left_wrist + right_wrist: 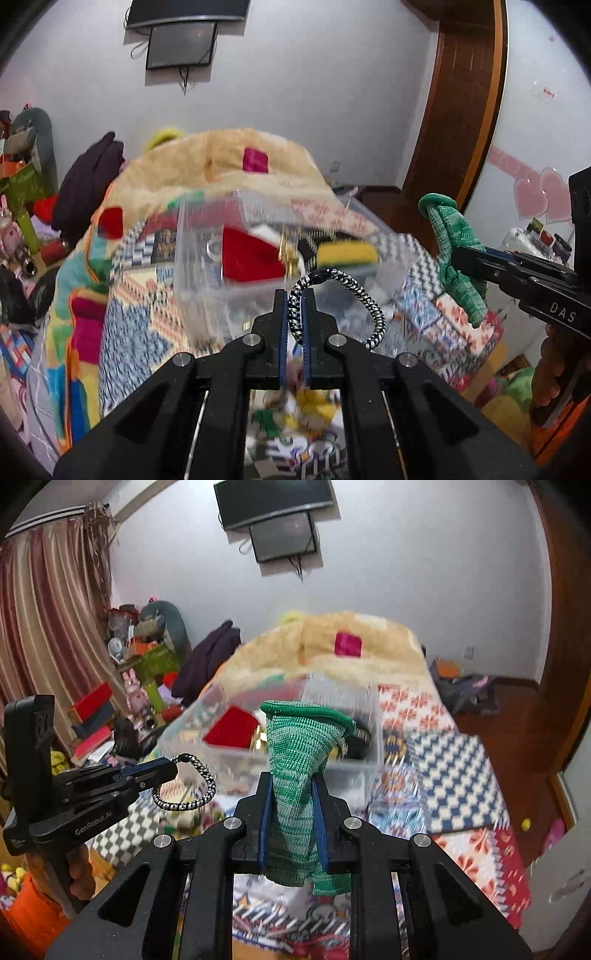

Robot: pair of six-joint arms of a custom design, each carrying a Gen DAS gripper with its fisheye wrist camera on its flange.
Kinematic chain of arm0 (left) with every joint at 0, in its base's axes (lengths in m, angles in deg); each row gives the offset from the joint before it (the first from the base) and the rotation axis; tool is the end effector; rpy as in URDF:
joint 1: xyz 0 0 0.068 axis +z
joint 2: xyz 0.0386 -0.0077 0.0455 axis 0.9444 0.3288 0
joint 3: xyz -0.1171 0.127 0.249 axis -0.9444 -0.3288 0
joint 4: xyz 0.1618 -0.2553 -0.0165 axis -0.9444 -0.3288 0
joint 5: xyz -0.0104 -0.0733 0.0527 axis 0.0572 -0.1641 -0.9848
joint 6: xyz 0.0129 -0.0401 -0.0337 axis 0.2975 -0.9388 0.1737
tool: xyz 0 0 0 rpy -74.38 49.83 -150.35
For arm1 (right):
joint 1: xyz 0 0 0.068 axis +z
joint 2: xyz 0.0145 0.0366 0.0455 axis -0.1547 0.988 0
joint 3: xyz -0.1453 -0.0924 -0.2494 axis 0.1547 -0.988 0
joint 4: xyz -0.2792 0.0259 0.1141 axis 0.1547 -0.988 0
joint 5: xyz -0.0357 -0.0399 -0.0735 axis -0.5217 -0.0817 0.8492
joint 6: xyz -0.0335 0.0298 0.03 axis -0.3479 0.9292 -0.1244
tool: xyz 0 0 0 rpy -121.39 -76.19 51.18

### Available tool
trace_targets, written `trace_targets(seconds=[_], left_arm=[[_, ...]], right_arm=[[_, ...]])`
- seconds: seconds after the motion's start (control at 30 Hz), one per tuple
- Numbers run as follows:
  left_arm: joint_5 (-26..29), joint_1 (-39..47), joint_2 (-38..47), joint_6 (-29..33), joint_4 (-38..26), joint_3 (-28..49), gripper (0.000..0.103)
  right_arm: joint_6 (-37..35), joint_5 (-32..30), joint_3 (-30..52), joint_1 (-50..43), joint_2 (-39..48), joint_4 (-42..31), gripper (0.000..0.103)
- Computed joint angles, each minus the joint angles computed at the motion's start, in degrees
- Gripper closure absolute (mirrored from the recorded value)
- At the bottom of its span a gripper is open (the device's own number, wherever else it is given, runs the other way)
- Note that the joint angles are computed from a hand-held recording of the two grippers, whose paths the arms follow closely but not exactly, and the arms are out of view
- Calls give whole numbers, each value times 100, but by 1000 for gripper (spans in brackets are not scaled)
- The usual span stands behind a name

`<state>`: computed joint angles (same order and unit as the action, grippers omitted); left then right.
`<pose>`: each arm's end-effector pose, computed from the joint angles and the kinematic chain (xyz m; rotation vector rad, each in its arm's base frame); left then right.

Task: Organize soft objects
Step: 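Carry the glove and hair tie into the clear box and release both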

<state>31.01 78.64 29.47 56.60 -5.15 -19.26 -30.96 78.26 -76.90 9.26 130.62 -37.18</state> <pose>0.2613 0.0166 0.1041 0.4548 2.1805 -0.4268 0.2036 0.0656 0.1095 -0.0958 2.1536 0.2717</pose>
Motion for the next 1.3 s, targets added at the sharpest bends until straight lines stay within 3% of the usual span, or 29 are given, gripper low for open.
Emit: trace_targets(seconds=[0.2, 0.47, 0.8, 1.07, 1.13, 1.3], left_arm=[[-317, -300, -74, -423, 2, 395, 97], [-726, -581, 551, -770, 150, 997, 97], [-1339, -1003, 1582, -693, 111, 1595, 97], [-1548, -1168, 2189, -627, -76, 1978, 97], [-1519, -1169, 2225, -658, -114, 2004, 97], [-1259, -1081, 2185, -700, -339, 2055, 79]], right_arm=[[-191, 120, 349, -153, 25, 93, 85], [-247, 149, 956, -383, 1012, 532, 85], [-436, 510, 1495, -228, 2231, 500, 85], [-613, 413, 1738, -321, 2538, 297, 84], [-615, 343, 1762, -362, 2502, 190, 80], [-613, 387, 1663, -363, 2390, 284, 46]])
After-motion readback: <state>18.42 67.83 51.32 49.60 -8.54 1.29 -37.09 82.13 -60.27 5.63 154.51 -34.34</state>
